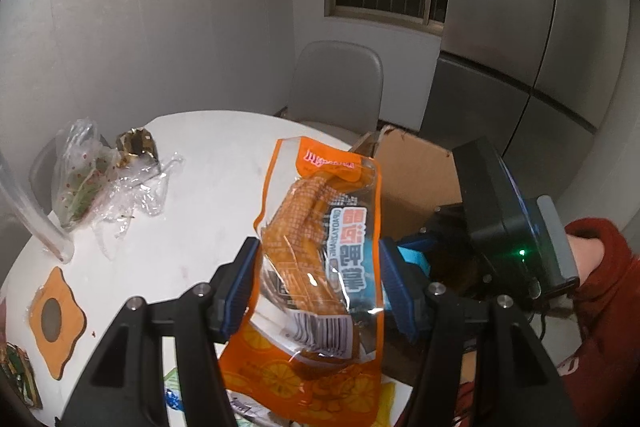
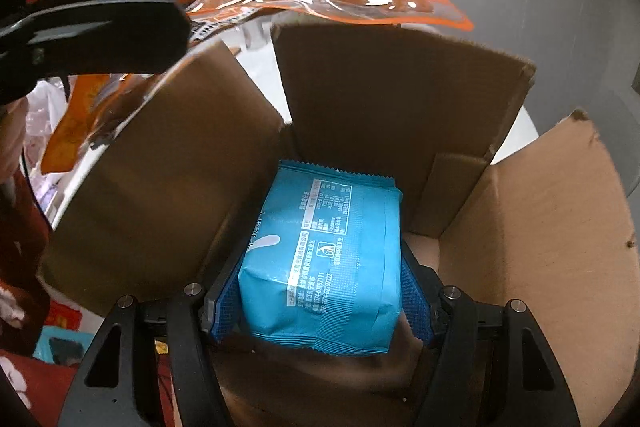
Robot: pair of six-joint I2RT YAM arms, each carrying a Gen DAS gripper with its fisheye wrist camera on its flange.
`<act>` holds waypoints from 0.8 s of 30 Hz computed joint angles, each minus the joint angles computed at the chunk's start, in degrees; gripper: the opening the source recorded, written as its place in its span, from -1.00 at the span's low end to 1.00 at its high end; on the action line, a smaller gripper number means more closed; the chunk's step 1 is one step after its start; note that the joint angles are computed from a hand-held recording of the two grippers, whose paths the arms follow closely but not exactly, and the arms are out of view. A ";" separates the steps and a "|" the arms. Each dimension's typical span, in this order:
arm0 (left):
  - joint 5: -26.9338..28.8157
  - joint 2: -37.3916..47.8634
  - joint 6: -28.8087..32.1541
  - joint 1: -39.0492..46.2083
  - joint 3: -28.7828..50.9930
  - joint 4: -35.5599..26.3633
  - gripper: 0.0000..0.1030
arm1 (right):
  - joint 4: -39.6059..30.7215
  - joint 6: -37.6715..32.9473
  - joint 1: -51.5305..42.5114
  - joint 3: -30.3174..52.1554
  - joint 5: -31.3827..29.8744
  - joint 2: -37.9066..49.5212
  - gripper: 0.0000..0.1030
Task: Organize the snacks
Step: 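Carry the blue pack into the cardboard box with the right gripper while the left carries the orange pack, then lower the orange sausage pack into the box and open the left gripper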
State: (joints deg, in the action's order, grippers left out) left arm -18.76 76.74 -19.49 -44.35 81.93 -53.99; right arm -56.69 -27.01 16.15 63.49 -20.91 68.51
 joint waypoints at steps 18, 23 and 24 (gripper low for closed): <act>0.93 8.17 1.54 -2.85 8.40 -3.50 0.10 | -7.15 -4.93 -6.25 3.24 -2.35 -7.75 0.25; 4.89 16.08 1.12 -2.46 15.03 -7.94 0.10 | -9.70 -7.84 -9.04 3.65 -3.46 -9.31 0.25; 5.45 17.30 1.11 -2.33 16.10 -8.78 0.10 | -9.84 -8.15 -9.32 3.73 -3.57 -9.17 0.25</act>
State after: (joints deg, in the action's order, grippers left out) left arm -13.31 94.05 -18.38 -46.68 98.03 -62.77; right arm -66.52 -35.16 6.83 67.22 -24.47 59.34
